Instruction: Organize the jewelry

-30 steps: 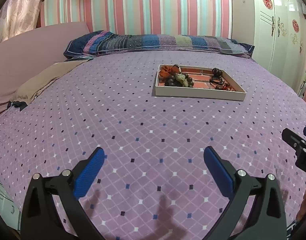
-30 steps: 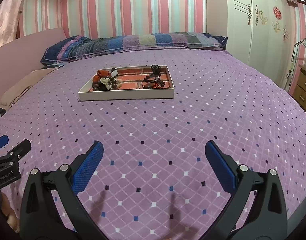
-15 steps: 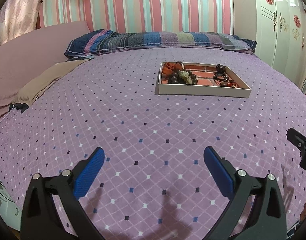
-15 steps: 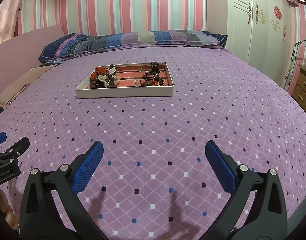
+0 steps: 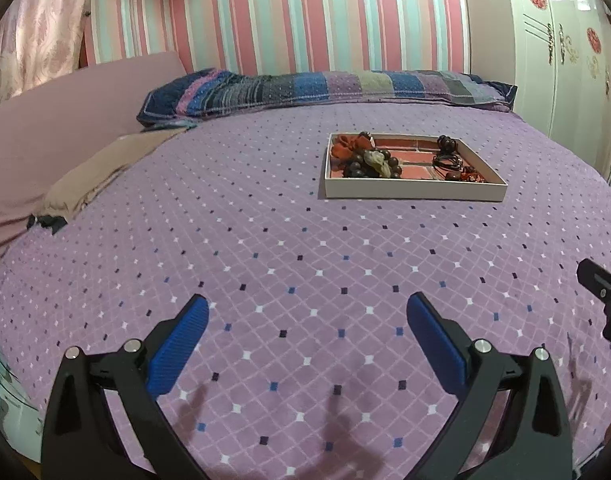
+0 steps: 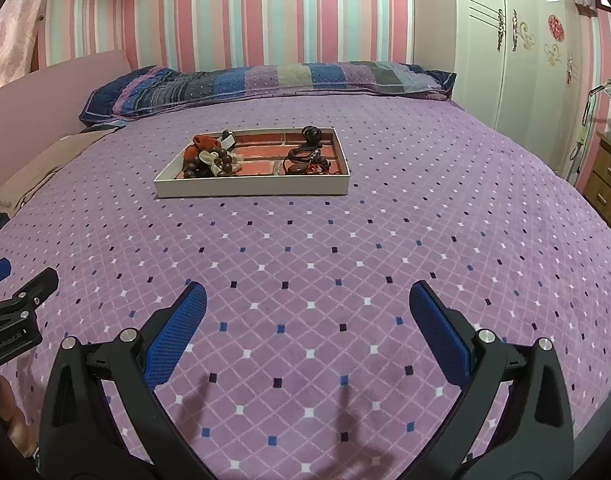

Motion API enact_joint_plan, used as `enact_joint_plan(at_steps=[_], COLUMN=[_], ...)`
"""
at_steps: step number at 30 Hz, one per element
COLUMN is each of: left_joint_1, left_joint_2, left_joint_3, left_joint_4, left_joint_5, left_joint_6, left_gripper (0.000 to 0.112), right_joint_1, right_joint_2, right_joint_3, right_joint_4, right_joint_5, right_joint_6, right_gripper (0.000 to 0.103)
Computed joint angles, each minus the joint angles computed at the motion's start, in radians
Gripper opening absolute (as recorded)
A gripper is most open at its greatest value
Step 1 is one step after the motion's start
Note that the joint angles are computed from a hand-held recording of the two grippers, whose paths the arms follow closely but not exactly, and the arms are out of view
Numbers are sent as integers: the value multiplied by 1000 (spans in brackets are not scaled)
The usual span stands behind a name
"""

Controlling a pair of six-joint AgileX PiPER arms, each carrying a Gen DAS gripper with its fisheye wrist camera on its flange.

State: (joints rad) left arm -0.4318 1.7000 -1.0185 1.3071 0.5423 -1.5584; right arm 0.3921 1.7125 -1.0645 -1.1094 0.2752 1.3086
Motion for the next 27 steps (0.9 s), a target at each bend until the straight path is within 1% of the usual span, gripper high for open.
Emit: enact_joint_plan(at_steps=[2,5,11,18,27], left_joint_1=[-10,-6,-7,-10,-10], left_joint_2=[0,-8,-8,-10,-8], left_joint_3=[0,1,-5,-9,-19], left_joint_4=[8,-8,-29,-43,-59], left_joint_5=[7,-12,-15,-13,-11], left_joint_6=[-5,11,33,46,59], left_gripper=[97,97,97,97,97], right_joint_1=[1,0,-1,4,1], right_joint_2=[-3,-5,-7,-17,-23], right_joint_3=[2,4,1,0,2], right_joint_4=[-2,2,10,34,45], right_joint_5=[1,0,3,16,21], right_joint_6=[3,-3,-11,-48,-54], right_gripper=[99,99,99,99,99])
